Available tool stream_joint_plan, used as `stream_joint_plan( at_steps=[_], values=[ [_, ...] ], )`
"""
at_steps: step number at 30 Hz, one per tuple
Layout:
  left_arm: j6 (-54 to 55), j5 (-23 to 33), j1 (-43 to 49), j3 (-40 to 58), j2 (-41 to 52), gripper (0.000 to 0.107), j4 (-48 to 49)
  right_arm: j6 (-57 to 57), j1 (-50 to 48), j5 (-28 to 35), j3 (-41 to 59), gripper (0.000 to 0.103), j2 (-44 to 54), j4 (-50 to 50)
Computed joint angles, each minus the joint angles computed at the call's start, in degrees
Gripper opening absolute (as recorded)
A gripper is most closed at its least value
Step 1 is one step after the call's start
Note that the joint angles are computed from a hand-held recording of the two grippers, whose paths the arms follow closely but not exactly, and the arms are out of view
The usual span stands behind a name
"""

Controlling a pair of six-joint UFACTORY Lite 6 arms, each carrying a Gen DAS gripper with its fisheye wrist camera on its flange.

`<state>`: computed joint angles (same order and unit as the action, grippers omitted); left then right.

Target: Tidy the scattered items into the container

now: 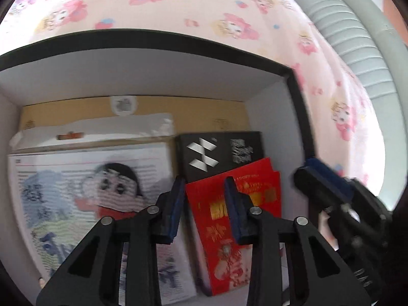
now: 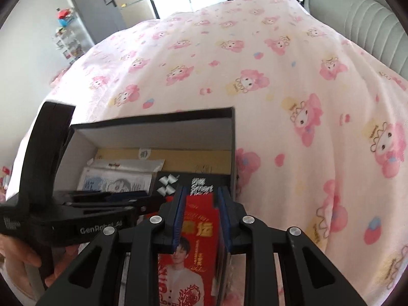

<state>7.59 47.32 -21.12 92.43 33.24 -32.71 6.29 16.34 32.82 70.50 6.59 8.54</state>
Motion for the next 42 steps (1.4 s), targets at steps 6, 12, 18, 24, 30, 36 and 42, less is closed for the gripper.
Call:
stream_joint_plan(
  at_steps=[6, 12, 18, 24, 30, 36, 42],
  values=[
    [5.68, -5.98, -0.02, -5.04, -3.82, 0.033, -3.78, -3.72, -1.56, -0.86, -5.29, 0.022, -5.29, 6.41],
    [5.60, 0.61, -1.50, 3.92, 4.29, 0.033, -3.80, -6.62, -5.28, -1.92, -7.32, 0.022, -8.44, 12.10],
    [11.83, 1.95, -1.71, -4.78, -1.81, 0.034, -10.91, -2.00, -6.39, -1.59, -9.08, 0.022, -9.32, 8.97],
    [7.89, 0.86, 3.46, -15.12, -12.41, 0.037, -8.84, 0.06, -4.93, -2.24, -12.08, 0.022, -12.69, 6.90],
    [6.28, 0.28, 3.59, -17.77, -12.55, 0.037, -7.14, 0.51, -4.56, -2.11, -11.80, 0.022, -11.08, 6.33],
    [10.89, -0.09, 3.18, -19.16, -14.35, 0.049, -10.15, 0.67, -4.68, -2.72, -11.98, 0.022, -9.86, 6.29],
    [14.21, -0.57, 6.10, -34.54, -39.55, 0.049, -10.83, 18.81, 1.90, -2.99, -17.68, 0.022, -20.75, -8.45]
  ],
)
